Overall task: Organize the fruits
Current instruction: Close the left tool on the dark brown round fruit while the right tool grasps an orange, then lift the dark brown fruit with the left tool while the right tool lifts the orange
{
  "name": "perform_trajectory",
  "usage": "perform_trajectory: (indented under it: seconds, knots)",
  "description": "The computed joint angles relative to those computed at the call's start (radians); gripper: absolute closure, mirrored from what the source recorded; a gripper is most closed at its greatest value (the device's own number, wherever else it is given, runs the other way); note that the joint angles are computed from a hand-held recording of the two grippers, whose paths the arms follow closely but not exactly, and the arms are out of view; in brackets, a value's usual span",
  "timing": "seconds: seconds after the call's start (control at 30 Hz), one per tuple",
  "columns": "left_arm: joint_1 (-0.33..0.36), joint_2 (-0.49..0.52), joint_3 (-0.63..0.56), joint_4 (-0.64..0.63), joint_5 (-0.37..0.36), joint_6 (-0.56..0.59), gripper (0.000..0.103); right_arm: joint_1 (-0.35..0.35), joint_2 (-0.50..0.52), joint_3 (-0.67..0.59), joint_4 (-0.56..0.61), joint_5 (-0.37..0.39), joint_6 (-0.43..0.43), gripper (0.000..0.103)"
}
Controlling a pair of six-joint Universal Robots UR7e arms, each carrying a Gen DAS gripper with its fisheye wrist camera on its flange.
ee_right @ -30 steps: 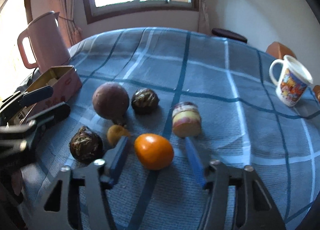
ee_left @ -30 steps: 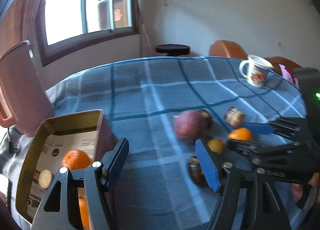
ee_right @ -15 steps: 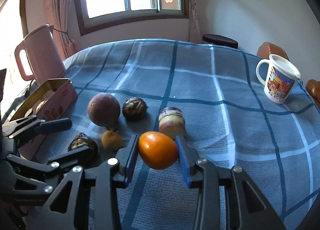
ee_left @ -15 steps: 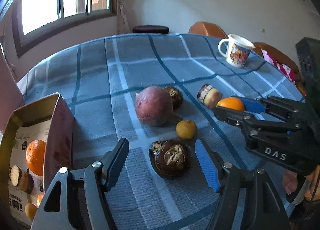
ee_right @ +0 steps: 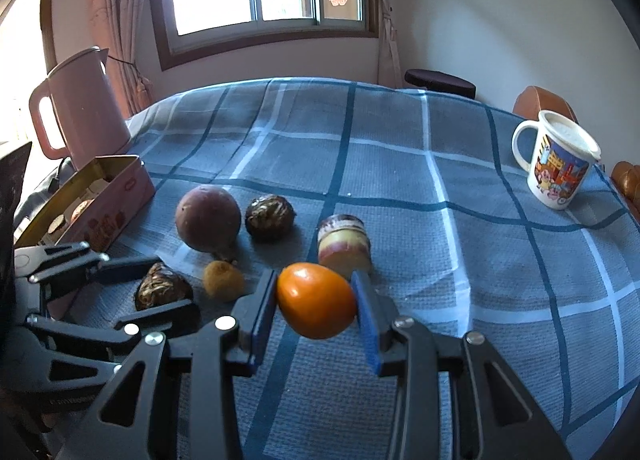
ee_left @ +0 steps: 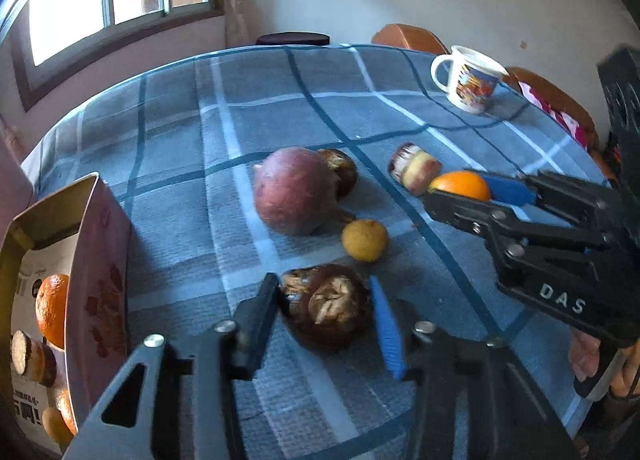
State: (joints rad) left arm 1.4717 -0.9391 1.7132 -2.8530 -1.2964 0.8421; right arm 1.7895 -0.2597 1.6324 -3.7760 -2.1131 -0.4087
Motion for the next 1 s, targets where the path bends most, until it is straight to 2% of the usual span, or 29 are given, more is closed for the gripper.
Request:
perform_trajectory:
  seconds: [0.3, 1.0]
  knots:
    - [0.005, -0.016, 0.036, -0.1, -0.034, 0.026, 0.057, -0.001, 0.0, 0.011, -0.034, 0.025, -0.017, 0.062]
    - [0.031, -0.037, 0.044, -0.188, -0.132, -0.036, 0.057, 0.007, 0.009, 0.043, -0.15, 0.092, -0.096, 0.062]
